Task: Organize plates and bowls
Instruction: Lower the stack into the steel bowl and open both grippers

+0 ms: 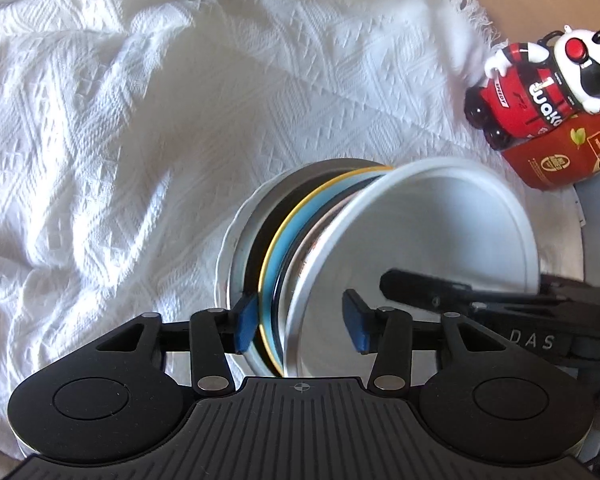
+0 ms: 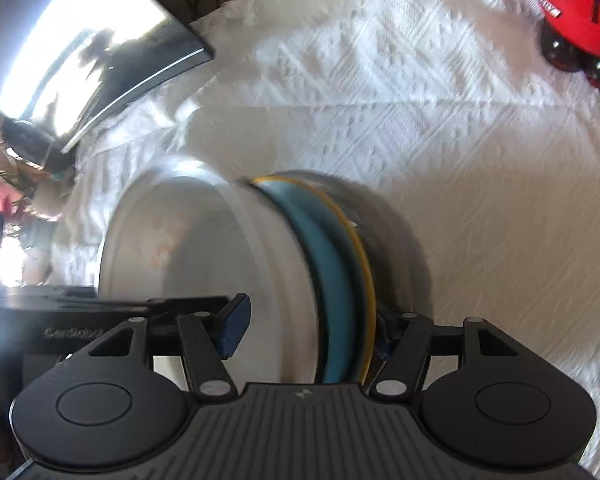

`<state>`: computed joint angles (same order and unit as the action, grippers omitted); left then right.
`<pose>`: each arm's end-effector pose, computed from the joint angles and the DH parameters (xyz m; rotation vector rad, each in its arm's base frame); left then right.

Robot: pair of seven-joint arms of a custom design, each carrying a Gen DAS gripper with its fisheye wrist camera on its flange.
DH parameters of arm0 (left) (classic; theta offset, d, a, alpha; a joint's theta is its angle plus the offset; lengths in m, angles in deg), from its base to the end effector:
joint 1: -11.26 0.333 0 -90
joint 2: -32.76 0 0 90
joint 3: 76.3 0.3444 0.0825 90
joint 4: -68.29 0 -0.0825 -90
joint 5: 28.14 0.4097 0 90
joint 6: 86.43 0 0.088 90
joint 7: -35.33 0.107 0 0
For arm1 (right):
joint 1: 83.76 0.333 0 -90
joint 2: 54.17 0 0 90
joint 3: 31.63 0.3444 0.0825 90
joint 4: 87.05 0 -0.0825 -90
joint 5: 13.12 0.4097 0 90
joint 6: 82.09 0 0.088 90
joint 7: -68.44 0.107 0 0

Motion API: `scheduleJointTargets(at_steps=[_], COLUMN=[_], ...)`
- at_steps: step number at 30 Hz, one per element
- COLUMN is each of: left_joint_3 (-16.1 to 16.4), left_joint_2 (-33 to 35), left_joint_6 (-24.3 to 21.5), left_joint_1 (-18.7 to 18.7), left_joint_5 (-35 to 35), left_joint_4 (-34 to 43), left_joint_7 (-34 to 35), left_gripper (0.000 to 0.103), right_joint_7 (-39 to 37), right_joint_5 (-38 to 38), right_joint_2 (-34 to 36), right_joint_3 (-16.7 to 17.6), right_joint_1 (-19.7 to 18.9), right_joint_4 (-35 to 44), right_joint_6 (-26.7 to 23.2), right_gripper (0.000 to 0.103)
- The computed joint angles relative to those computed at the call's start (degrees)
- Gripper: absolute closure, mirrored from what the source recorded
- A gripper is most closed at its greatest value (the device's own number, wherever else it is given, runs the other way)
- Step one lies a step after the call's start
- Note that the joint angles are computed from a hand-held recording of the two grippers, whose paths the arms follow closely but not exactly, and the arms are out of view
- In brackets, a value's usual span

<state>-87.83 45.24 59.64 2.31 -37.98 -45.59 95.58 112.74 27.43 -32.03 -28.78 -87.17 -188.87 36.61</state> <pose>0.6140 -0.2203 0.4064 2.4559 -1.8111 0.5858 0.6772 0.0240 0.3571 -2.1436 1.4147 0.4168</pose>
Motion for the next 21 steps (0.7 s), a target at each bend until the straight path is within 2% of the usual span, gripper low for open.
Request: scheduleJointTargets(at_steps=[1,4,8,10,12,15,21], left_joint_3=[0.1,0.17,0.22,0.43,0.33,0.61,-0.25], left_joint_2=[-0.03,0.02,-0.34,-1.16,-2.41,-3.91,-5.97], left_joint_6=[-0.16,-0.77,-0.92,-0.02,1.82,3.27,4.84], left_joint_1=[-0.12,-0.04,0.38,0.24,0.56,0.8,1.91], left_joint_5=[0.56,0.66,0.1,0.84,0.37,0.48,-6.72], left_joint_4=[0.05,0.25,-0.13,-0.81,-1.81,-2.64,-4.34], left_joint_7=[-0.03,-0.06,0.4,0.18,1.07,1.26,6.66], left_gripper=[0.06,0.065,0.073,0.073,0.079,0.08,0.08], right_joint_7=[-0.34,-0.42,-0.12,0.15,0.49,-0.23,-1.54], right_joint_5=[-0.46,-0.82,-1.3,-1.56,-1.98,-2.09,-1.21], right_joint_2=[-0.56,-0.6,-0.49,-0.35,-0.45,-1.68,-3.75], right_joint_3=[-0.06,0.03,0.02,-0.02,-0.1,-0.08,-0.55], right_joint_1=[0.46,0.85,0.75,0.67,0.7,0.83,0.55], right_joint_4=[-0.75,-0.88,-0.43,-0.14,-0.12,-0.98,-2.54], right_joint_6=[1.83,3.16,2.75,2.37,2.23,3.58,5.09], right_gripper=[0.04,0.04,0.041,0.041,0.041,0.041,0.041])
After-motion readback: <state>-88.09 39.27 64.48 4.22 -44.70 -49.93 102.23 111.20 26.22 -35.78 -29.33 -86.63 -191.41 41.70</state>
